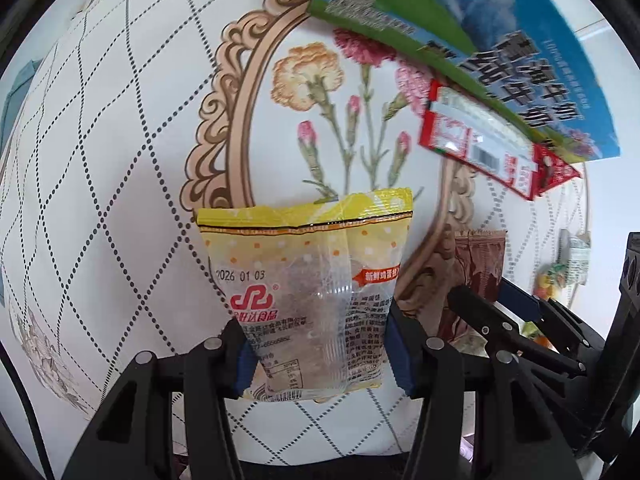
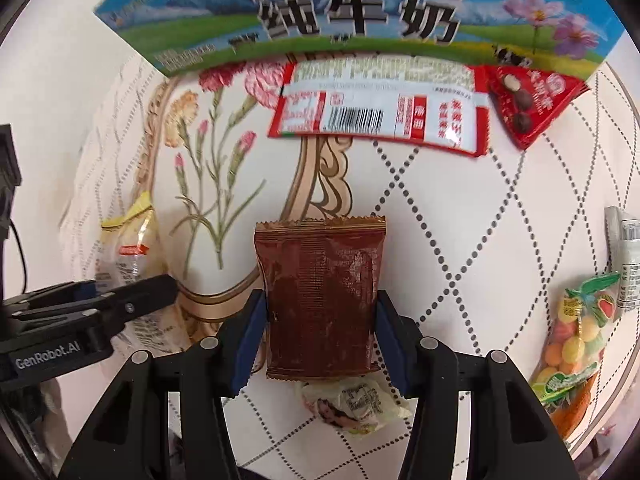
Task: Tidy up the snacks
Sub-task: 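Place both packets into the box and open both tools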
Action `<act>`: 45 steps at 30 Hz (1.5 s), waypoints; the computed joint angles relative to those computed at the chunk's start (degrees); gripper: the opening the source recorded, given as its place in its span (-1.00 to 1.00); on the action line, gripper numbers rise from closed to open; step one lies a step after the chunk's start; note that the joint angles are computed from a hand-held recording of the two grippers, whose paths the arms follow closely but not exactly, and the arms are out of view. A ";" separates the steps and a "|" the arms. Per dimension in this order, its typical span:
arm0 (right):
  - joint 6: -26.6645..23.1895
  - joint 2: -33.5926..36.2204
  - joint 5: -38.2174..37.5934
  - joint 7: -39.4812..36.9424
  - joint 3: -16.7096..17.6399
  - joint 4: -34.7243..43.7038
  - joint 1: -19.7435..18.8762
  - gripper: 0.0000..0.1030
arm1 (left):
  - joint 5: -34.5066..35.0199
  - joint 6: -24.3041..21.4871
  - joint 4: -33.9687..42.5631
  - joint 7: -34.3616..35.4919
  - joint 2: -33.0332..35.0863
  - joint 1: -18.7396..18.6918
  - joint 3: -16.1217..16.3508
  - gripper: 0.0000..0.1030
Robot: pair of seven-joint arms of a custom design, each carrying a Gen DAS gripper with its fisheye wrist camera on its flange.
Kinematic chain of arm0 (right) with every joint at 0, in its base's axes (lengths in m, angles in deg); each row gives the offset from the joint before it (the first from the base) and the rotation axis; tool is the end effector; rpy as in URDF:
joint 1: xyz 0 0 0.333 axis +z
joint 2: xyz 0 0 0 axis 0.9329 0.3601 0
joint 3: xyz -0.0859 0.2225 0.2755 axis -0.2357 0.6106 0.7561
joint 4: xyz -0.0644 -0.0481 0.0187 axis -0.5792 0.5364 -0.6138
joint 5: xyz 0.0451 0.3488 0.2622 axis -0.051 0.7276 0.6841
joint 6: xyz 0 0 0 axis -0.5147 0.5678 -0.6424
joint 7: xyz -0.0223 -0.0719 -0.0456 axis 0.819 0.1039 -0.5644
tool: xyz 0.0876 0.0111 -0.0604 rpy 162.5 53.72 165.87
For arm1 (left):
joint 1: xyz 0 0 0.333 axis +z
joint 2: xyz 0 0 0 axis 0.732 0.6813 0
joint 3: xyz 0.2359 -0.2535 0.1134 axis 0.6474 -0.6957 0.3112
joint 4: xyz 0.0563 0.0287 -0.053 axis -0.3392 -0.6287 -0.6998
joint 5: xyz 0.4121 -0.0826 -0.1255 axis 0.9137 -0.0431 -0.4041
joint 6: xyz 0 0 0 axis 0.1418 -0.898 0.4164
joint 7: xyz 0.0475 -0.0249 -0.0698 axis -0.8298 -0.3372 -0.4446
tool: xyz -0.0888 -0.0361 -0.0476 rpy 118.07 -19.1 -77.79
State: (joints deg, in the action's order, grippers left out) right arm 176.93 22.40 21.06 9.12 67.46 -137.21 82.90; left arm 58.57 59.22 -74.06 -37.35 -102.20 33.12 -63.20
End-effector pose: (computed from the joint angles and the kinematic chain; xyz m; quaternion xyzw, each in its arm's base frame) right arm 0.4783 0.1198 0.5684 -0.8318 0.5355 0.0846 0.1187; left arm 0.3628 -0.2482 0.5673 0.8209 -0.5580 0.1011 0.0668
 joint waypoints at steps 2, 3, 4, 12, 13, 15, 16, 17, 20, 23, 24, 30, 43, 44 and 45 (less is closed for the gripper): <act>-1.61 0.04 1.67 -1.02 -1.19 2.35 -0.33 0.08 | -0.16 -0.17 1.42 0.69 -0.60 -0.09 0.40 -0.01; -1.87 0.46 3.01 -1.78 -1.92 3.77 -0.56 0.08 | -0.04 -0.21 2.44 0.92 -0.41 -0.06 0.37 -0.01; -2.25 0.51 4.02 -2.18 -2.32 4.89 -0.84 0.08 | 0.53 -0.38 4.18 1.15 0.11 0.09 0.19 -0.01; -5.13 2.22 10.46 -5.16 -5.90 17.34 -4.55 0.08 | 2.36 1.36 18.99 7.30 7.02 0.27 0.58 -0.01; -5.15 3.42 11.30 -5.27 -6.19 19.47 -5.03 0.08 | 3.23 1.59 22.42 8.16 9.50 0.32 0.19 -0.01; -4.98 6.42 12.16 -5.86 -6.37 24.27 -6.12 0.08 | 5.55 0.88 28.33 9.47 14.17 0.42 -0.37 0.00; -5.10 8.65 12.18 -5.93 -6.33 27.58 -6.79 0.08 | 7.95 -0.02 32.14 10.13 17.30 0.69 -0.67 0.00; -4.95 10.26 12.30 -6.04 -6.05 29.79 -7.47 0.08 | 9.65 -0.88 34.77 10.23 19.45 0.67 -0.80 0.00; -5.69 15.71 11.63 -5.76 -4.86 36.84 -9.57 0.08 | 11.77 -3.77 43.48 10.55 27.36 0.03 -0.23 0.00; -7.38 21.47 10.29 -4.64 -2.90 43.71 -11.38 0.08 | 13.49 -8.57 53.15 10.31 35.74 -1.14 0.80 -0.01; -8.57 24.11 9.25 -3.93 -2.18 46.90 -11.78 0.08 | 13.23 -9.62 54.77 10.66 37.54 -1.35 1.31 -0.01; -12.86 33.98 3.41 -1.77 1.85 56.88 -12.93 0.08 | 8.92 -17.82 64.72 9.83 47.82 -1.55 3.33 -0.01; -19.08 39.06 -2.54 0.36 4.20 58.34 -12.23 0.72 | 6.45 -17.46 59.36 9.44 47.98 -1.07 4.22 0.73; -19.00 38.95 -2.43 0.46 4.21 58.18 -12.31 0.73 | 6.52 -16.89 58.76 9.32 47.46 -1.04 4.25 0.73; -18.59 38.66 -2.56 0.76 4.11 57.62 -12.33 0.73 | 7.03 -16.50 58.22 8.96 46.91 -1.13 4.33 0.73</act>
State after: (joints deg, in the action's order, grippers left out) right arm 158.34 61.06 18.50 9.88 71.57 -79.59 70.57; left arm 65.60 42.72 -15.84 -28.39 -55.29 31.99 -58.87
